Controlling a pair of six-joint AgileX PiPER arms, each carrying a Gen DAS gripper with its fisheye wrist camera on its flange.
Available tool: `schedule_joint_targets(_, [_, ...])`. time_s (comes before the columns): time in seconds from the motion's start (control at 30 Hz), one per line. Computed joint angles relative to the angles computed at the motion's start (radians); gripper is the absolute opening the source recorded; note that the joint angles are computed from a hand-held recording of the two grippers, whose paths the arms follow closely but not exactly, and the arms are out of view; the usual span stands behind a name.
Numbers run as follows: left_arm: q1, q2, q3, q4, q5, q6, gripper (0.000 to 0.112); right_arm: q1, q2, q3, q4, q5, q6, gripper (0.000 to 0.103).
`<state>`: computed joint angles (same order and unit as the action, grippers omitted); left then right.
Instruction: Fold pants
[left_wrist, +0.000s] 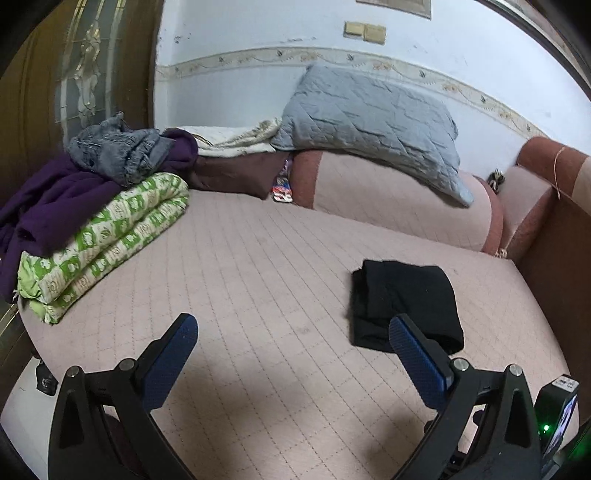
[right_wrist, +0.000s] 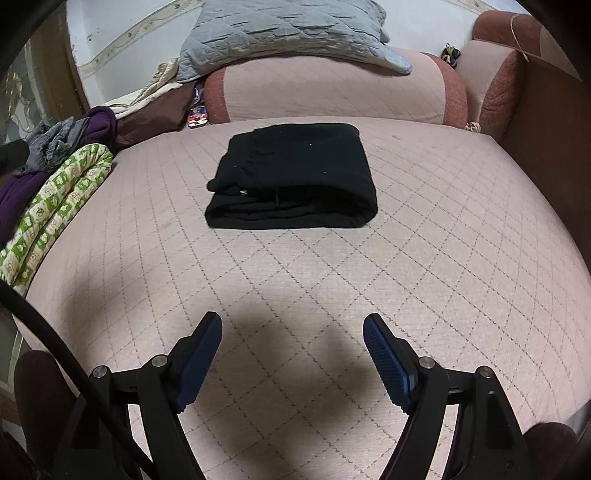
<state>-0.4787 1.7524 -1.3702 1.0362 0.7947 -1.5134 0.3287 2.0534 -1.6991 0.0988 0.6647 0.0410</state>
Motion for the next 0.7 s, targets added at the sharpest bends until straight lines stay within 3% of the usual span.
schedule_joint_targets(0.1, [-0.008, -0.013, 0.035, 0.041, -0.001, -0.057, 0.103, 0.011, -0.005, 0.004, -0.012, -0.004, 0.001, 0.083])
schedule_joint_targets(0.3, [0.028, 0.012, 0.016, -0.133, -0.089, 0.129, 0.103, 0.033, -0.002, 0.004, -0.033, 0.002, 0.004, 0.084])
schedule_joint_targets(0.7, [0.001, 0.086, -0.033, -0.219, -0.083, 0.237, 0.103, 0.026, 0.005, -0.005, -0.039, 0.007, 0.014, 0.086])
